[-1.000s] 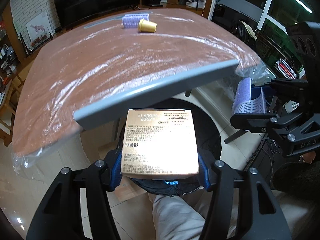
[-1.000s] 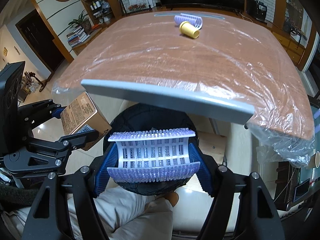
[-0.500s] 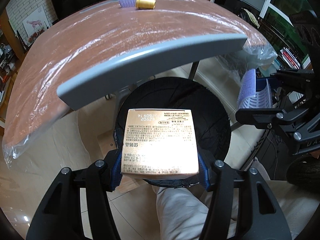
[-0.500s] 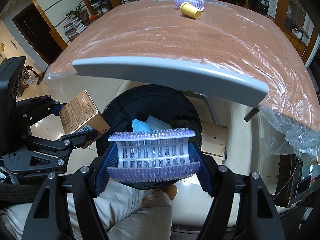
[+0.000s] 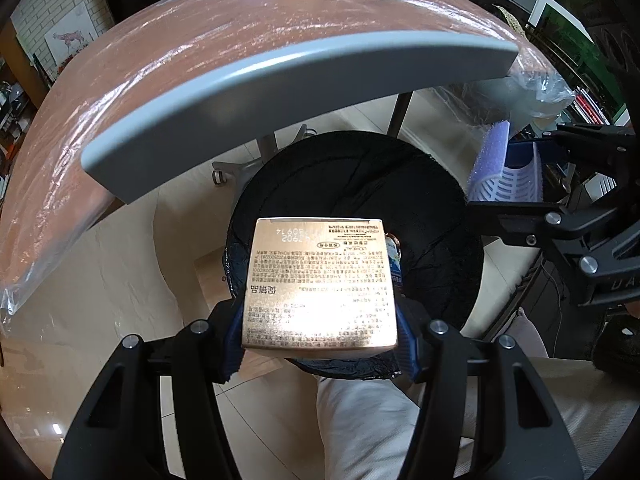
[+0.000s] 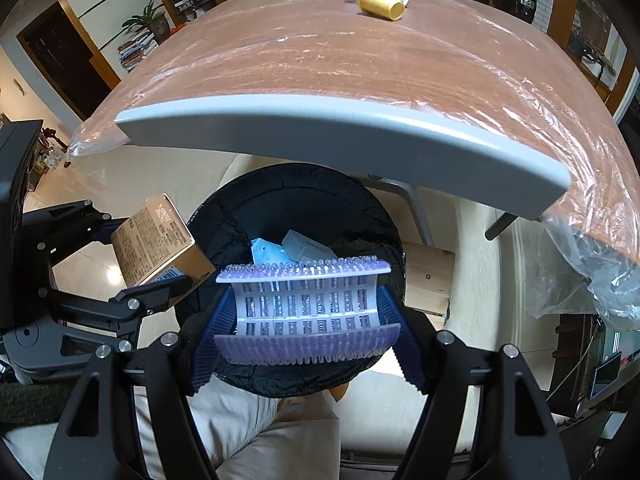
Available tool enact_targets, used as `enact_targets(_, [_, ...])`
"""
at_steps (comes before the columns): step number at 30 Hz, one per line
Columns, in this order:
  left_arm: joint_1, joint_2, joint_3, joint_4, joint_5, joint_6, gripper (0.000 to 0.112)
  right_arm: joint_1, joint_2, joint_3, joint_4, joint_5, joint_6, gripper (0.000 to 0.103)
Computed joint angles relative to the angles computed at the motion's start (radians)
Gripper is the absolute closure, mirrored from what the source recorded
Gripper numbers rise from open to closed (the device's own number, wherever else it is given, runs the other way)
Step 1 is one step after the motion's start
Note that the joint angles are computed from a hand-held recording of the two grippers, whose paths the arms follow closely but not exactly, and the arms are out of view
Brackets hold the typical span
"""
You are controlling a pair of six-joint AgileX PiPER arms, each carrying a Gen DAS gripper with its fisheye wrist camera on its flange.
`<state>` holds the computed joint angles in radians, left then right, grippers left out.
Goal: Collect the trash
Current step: 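Open both tools to drop the cardboard box and hair roller into the bin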
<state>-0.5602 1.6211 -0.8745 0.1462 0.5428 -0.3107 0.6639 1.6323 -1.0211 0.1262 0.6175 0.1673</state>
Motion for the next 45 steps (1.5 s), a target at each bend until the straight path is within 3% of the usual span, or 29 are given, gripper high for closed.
enact_targets(20, [-0.027, 0.115, -0.1, 0.036, 0.059, -0.027, 0.053, 0.016, 0.093, -0.025, -0.088, -0.027, 0.09, 0.032])
enact_targets(40, [-0.019, 0.182, -0.131, 0.027, 0.046, 0.012, 0.053, -0.011, 0.145, -0.045, -0.053, -0.029, 0.08, 0.032])
enact_targets(42, [-0.01, 0.164, -0.111, -0.014, 0.015, 0.06, 0.052, -0.012, 0.141, -0.042, -0.048, -0.032, 0.073, 0.031])
enact_targets(44, [-0.014, 0.15, -0.099, 0.001, -0.005, 0.045, 0.047, -0.004, 0.132, -0.037, -0.07, -0.04, 0.085, 0.025])
enact_targets(45, [-0.02, 0.14, -0.09, 0.028, -0.015, 0.017, 0.038, 0.006, 0.124, -0.031, -0.121, -0.047, 0.128, 0.018])
